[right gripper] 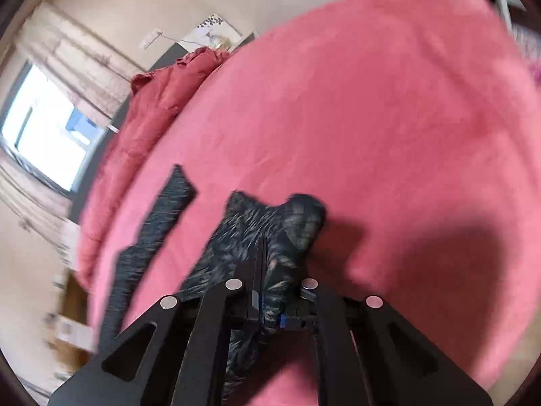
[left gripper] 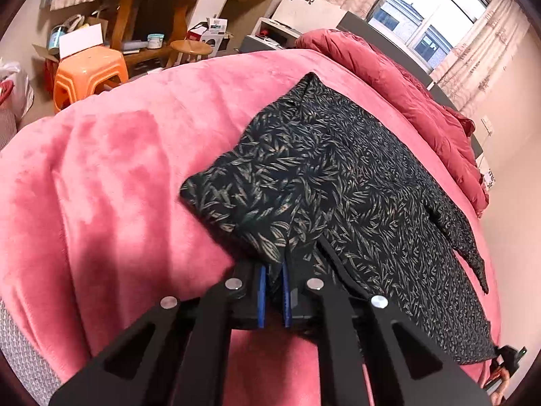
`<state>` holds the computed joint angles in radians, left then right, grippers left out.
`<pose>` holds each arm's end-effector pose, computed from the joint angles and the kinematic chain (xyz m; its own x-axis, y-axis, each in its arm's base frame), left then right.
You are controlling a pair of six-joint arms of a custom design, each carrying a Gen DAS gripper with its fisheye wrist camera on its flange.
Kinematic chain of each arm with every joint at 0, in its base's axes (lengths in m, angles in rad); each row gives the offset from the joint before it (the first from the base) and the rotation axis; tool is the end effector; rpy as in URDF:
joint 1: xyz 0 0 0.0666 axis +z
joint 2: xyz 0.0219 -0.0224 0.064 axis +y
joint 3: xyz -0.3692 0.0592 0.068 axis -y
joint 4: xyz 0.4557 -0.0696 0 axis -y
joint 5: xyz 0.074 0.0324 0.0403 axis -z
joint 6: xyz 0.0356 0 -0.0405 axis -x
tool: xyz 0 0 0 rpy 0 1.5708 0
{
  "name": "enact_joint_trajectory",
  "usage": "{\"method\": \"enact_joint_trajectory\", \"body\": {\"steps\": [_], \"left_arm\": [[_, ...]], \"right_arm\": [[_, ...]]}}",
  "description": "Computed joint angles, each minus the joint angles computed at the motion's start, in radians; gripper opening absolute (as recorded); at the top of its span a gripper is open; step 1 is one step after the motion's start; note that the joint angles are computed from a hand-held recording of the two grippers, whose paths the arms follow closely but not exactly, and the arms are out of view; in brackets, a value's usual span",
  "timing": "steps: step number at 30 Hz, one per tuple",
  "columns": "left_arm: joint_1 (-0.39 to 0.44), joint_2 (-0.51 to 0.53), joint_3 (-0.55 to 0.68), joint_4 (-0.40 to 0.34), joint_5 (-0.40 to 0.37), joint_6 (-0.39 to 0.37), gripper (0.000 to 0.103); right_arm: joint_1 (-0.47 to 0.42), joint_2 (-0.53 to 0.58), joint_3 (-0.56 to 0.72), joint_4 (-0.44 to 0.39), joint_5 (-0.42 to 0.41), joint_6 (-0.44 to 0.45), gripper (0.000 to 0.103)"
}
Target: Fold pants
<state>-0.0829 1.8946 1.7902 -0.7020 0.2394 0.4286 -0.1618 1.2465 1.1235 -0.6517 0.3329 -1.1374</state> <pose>0.7288 -0.0694 0.3330 -0.7557 -0.3423 -0.5584 -0.0770 0.8931 -0.4433 0.4893 -0.0921 0.3709 0.0574 0.8597 -0.5076 0.7873 0.2736 0.5526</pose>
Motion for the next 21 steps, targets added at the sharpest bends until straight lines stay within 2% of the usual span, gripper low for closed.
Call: {"method": "enact_joint_trajectory", "body": {"steps": [1,2,3,5,6,7,8,9,12,14,15,17,19,21], "left_arm": [[0.004,0.007,0.006,-0.011,0.014,-0.006,0.007],[0.006,0.011,0.011,-0.018,0.018,-0.015,0.011],[0.010,0.011,0.009,-0.021,0.019,-0.016,0.014],[0.016,-0.003,-0.008,-0.008,0.012,-0.003,0.034],[0.020,-0.018,-0.022,0.004,-0.023,0.004,0.044],[0.021,-0.030,-0.034,0.018,-0.060,0.011,0.060],[0.024,-0.050,-0.056,0.051,-0.110,0.026,0.070],[0.030,-0.062,-0.067,0.079,-0.134,0.040,0.072],[0.050,-0.052,-0.040,0.096,-0.132,0.079,0.084],[0.056,-0.029,0.002,0.078,-0.130,0.101,0.087],[0.056,-0.015,0.026,0.069,-0.129,0.114,0.089],[0.052,0.038,0.114,0.032,-0.108,0.124,0.093],[0.041,0.093,0.205,0.003,-0.085,0.098,0.094],[0.026,0.182,0.351,-0.078,-0.067,0.053,0.096]], "right_arm": [[0.000,0.009,0.005,-0.022,0.008,0.003,0.005],[0.002,0.030,0.022,-0.090,0.017,-0.012,0.005],[0.000,0.041,0.029,-0.120,0.015,-0.022,0.007],[0.007,0.037,0.029,-0.125,0.052,-0.050,0.020],[0.018,0.045,0.050,-0.168,0.108,-0.071,0.043],[0.034,0.057,0.080,-0.233,0.183,-0.106,0.060],[0.060,0.057,0.101,-0.264,0.285,-0.144,0.060],[0.078,0.050,0.109,-0.245,0.335,-0.133,0.060],[0.127,0.084,0.175,-0.196,0.379,-0.004,0.060],[0.159,0.136,0.234,-0.163,0.355,0.062,0.063],[0.177,0.183,0.282,-0.153,0.314,0.083,0.067],[0.198,0.254,0.352,-0.157,0.240,0.110,0.068],[0.222,0.326,0.418,-0.165,0.183,0.153,0.068],[0.248,0.413,0.497,-0.179,0.137,0.212,0.068]]}}
